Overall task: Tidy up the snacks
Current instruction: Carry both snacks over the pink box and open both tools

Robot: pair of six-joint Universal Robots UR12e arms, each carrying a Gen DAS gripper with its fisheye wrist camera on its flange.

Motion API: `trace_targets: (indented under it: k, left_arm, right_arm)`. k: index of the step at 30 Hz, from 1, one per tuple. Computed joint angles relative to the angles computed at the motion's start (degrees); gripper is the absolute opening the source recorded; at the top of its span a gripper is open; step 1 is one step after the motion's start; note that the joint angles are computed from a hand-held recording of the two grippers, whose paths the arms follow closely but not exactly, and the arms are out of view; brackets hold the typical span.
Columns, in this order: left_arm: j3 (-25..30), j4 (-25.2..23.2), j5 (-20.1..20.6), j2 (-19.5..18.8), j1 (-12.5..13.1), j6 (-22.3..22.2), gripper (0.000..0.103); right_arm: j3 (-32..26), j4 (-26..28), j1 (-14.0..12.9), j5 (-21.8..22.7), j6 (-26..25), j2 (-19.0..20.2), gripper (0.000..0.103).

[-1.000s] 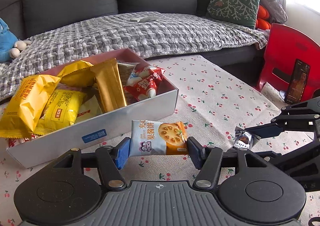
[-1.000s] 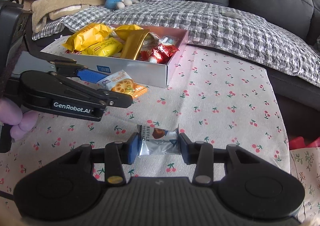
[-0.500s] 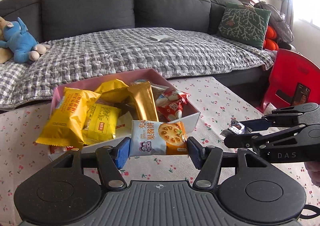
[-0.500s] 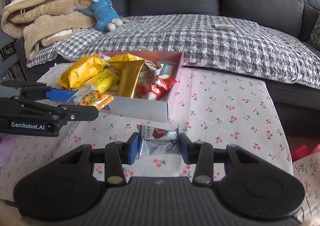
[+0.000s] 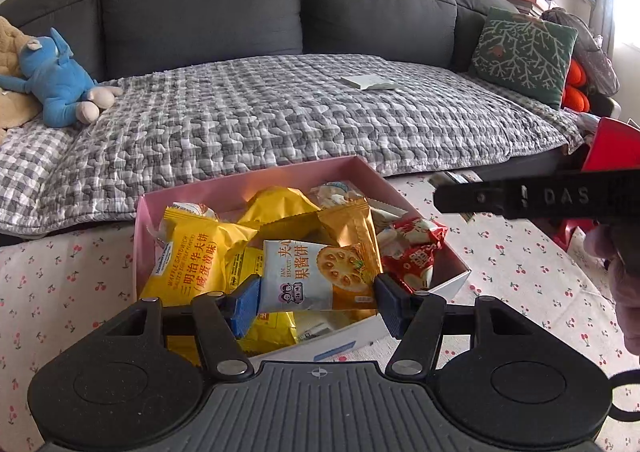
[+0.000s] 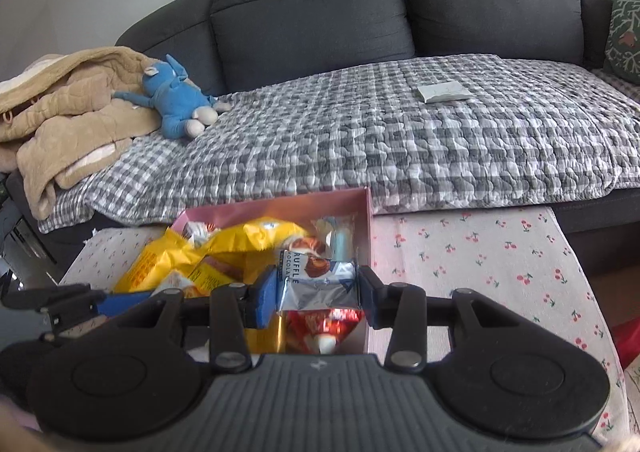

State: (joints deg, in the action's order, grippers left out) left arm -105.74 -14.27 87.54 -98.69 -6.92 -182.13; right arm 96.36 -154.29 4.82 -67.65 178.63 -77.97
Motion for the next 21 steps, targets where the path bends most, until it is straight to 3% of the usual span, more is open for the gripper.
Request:
trace_targets:
  k: [11,14,15,17,21]
  left_arm:
    - [2.02,-0.88,0.84,-2.8,0.28,1.11,0.061]
    - [1.82,0.42,0.68,-3.01,0.47,1.21,0.065]
    - [1.7,0.77,0.48,-2.98,0.5,1.11,0.069]
    - [1.32,1.78,-0.26,-2.92,0.61,0.92,0.075]
    - [0.67,2.55,-0.79,-2.56,0.48,0.86,0.087]
  right_arm:
    - [-5.77,-0.34,1.46,-0.24,4.86,5.73,0.041]
    - [-6.04,-0.76,1.5,0.1,4.62,6.08,0.05]
    - [-5.91,-0.88,1.46,0.26,4.67,6.01,0.065]
    - [-5.64,-1.77,1.3,0.72,5.37,5.94,0.081]
    - [-5.0,-1.16,0.94,1.15,5.06,5.01,0.084]
